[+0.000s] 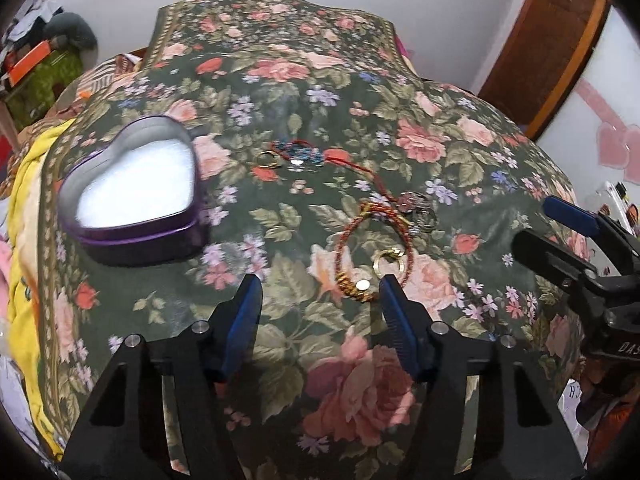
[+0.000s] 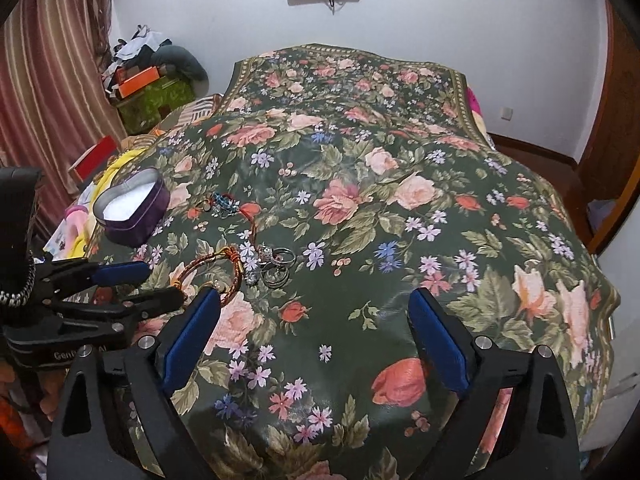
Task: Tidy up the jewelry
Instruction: 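Lower the left tool and grasp the red-and-gold beaded bracelet, then lift the bracelet with the left tool while the right tool grasps a gold ring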
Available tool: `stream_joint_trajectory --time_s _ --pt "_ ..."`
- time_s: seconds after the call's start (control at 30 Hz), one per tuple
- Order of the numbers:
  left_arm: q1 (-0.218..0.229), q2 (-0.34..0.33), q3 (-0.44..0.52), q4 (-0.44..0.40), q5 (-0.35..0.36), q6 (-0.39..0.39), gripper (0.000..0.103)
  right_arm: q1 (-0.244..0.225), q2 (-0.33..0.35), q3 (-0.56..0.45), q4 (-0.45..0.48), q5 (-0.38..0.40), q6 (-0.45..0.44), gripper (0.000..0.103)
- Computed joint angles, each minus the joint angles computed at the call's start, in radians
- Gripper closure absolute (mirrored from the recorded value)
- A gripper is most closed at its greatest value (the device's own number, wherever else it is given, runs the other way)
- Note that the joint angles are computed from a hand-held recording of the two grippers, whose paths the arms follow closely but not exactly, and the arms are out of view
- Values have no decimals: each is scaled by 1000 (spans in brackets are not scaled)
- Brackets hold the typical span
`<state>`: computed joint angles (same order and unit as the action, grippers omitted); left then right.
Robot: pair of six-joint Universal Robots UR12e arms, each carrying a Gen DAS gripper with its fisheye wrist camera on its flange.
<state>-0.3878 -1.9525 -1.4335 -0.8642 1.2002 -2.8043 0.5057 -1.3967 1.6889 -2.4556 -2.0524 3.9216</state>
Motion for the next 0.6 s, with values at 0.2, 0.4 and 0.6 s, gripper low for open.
stream_joint_trajectory --time_s 0.2,0.4,0.6 --pt "-21 -12 -7 56 47 42 69 -7 6 -4 -4 20 -10 10" --pt "-19 -14 -3 48 23 48 89 -10 11 -13 5 31 -23 9" --pt "0 -3 -9 58 -22 21 90 -6 21 -26 1 48 -40 10"
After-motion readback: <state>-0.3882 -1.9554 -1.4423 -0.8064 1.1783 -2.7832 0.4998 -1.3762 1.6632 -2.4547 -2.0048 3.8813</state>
